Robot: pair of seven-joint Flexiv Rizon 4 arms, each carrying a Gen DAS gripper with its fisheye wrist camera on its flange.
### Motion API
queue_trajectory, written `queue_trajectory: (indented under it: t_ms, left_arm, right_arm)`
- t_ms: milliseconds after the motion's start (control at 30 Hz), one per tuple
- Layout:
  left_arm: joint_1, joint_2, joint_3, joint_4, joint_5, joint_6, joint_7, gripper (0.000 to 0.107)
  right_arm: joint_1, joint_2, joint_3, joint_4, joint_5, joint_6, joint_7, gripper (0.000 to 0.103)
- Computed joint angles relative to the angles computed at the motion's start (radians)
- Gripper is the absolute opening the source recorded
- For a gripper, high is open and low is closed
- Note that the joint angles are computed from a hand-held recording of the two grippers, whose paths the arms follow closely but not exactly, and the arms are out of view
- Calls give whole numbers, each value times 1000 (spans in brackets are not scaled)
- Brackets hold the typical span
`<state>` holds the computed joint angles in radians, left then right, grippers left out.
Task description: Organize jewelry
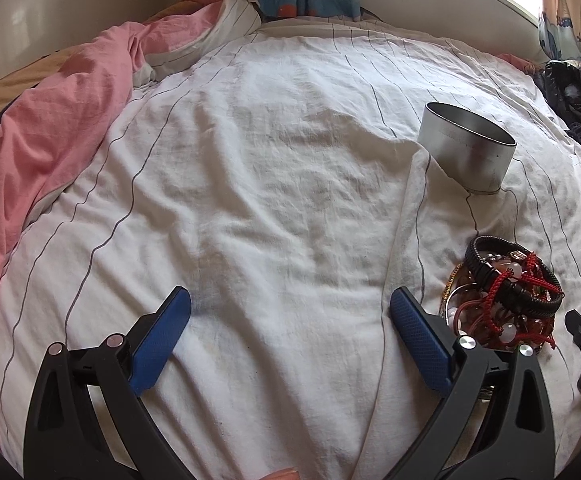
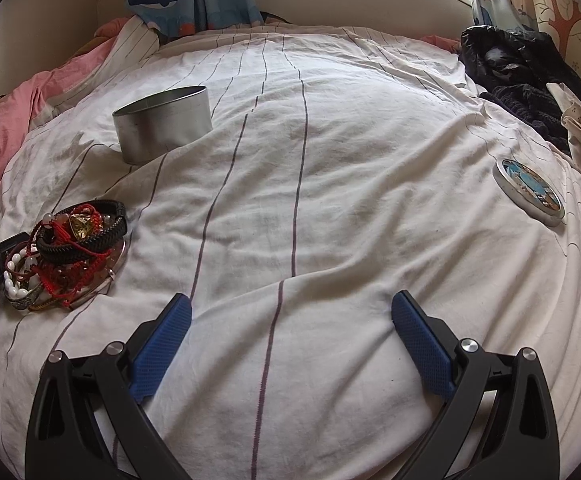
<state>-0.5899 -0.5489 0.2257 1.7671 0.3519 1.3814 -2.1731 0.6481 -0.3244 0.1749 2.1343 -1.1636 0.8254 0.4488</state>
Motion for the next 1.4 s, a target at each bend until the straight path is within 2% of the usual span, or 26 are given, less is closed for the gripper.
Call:
queue_trajectory:
  t_ms: [167, 600, 1400]
  left_arm:
    - [42, 7, -46, 29, -38, 18, 38, 96]
    - [-7, 1, 3, 6, -11, -10, 14, 96]
    - [6, 7, -12, -3, 22, -27, -9, 96]
  right_arm:
    - [0, -4, 3, -8, 24, -10, -25, 96]
    - [4, -7, -1, -12, 35, -11, -37, 96]
    - [9, -9, -1, -15, 35, -23, -37, 96]
